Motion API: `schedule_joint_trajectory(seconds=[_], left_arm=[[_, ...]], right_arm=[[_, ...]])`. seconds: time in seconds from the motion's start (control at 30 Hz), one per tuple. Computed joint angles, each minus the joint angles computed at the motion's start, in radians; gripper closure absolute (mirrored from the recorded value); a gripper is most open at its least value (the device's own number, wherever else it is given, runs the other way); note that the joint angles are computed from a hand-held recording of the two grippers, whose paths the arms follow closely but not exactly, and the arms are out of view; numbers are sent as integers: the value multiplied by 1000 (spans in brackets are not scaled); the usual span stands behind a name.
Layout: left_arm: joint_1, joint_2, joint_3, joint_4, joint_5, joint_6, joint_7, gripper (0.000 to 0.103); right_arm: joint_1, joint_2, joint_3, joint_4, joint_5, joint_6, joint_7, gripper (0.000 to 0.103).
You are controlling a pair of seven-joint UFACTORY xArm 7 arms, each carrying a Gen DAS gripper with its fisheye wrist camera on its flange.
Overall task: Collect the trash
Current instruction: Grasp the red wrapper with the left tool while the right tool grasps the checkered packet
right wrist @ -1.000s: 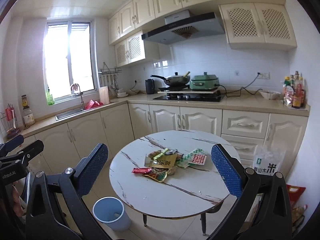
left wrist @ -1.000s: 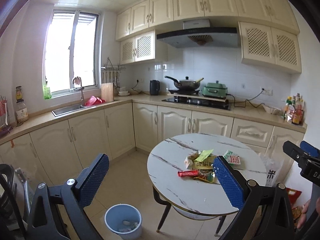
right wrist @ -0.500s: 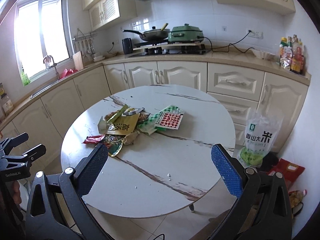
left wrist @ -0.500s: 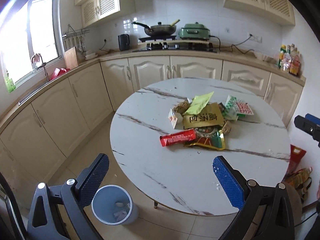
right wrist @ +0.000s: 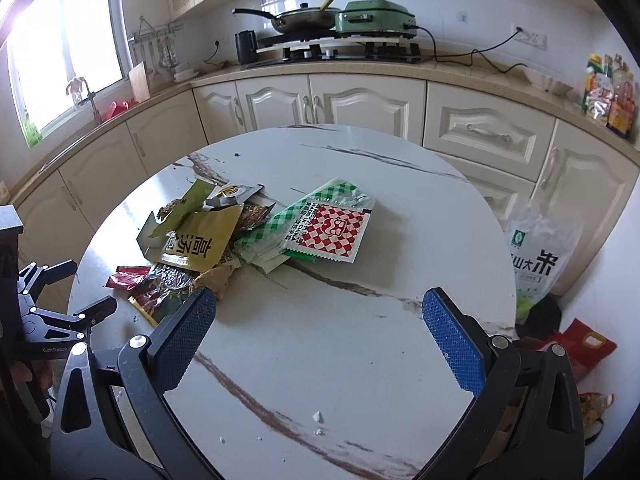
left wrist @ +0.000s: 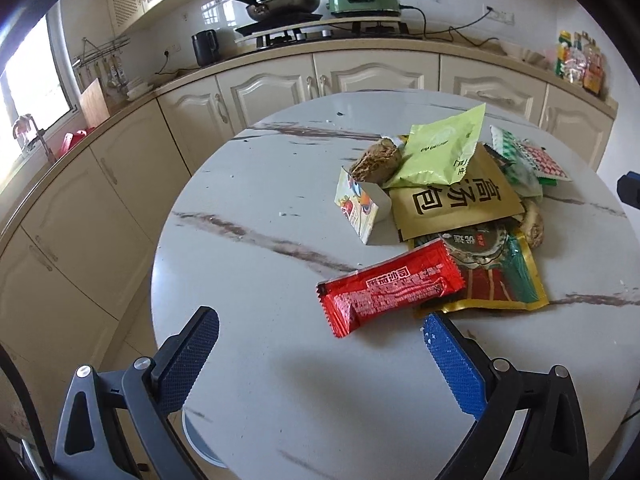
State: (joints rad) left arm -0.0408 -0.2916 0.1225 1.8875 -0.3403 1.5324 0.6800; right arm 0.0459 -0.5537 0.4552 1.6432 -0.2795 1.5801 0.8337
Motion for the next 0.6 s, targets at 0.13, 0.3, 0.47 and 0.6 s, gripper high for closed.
schedule_joint_trajectory(seconds=[0.13,0.3,0.47,0.6], left_arm=[[-7,45,2,14,-46,-13,-8,10],[7,114,26,82,-156,68,-34,35],[40,132,26,99,-202,89,-23,77],[76,158,38,128,-249,122,-54,87]], right_arm=[[9,2,-37,-27,11,-28,-15,0],[16,-1,-74,-59,20,-51,-26,0],[19,-12,-100,-88,34,-70,-26,0],[13,-3,-109,-87,30,-51,-37,0]])
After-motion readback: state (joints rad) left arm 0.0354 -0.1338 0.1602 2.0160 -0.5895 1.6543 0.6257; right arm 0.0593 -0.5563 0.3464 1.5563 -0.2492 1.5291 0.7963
